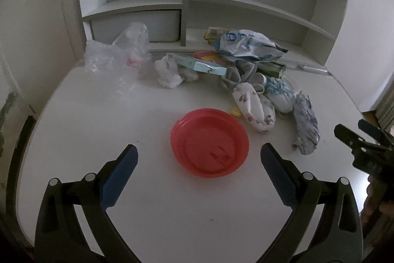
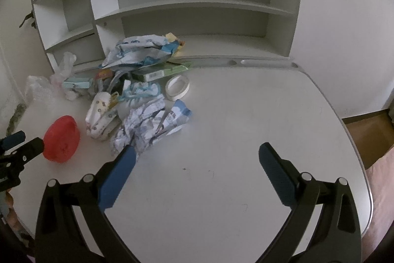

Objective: Collect trash
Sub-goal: 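Move both grippers toward the red cup lid and crumpled wrapper on the desk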

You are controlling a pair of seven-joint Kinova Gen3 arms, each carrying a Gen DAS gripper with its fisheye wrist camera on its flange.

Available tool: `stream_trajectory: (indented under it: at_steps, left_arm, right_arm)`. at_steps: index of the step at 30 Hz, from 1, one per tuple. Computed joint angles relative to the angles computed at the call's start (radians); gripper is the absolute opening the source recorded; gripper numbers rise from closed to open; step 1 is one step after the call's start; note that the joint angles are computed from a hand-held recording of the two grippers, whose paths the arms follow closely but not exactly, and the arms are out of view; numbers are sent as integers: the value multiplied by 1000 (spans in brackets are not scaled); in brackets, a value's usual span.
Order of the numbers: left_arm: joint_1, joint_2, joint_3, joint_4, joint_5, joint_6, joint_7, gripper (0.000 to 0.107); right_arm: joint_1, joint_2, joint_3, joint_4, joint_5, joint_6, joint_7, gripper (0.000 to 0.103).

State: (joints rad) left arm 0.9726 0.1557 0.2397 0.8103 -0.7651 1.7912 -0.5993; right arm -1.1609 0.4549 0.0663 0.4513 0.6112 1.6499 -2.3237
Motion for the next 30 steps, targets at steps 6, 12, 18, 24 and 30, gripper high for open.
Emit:
stream_trajectory:
  at_steps: [6,12,18,24,30]
  left_arm:
    - [-9,-19,6,33,22,-24,30,97]
    - [12,-38,53,55,10,-32,98,97]
    - [112,13,61,-31,-102,51,41,97]
    - [182,51,-9,-98,-134,116,-32,97]
    - [189,43,-25,-62,-93,95,-18,97]
  right_arm:
    - [4,-90,-45,156,-3,-92,-144,97]
    - [-18,-132,-105,228,35,-94,-226,97]
    - [-22,-144,-128,257,109,-95,-270,97]
    - [-5,-159,-147,250,114,-98,-283,97]
    - [-22,-176,-162,253,109,-112,-284,97]
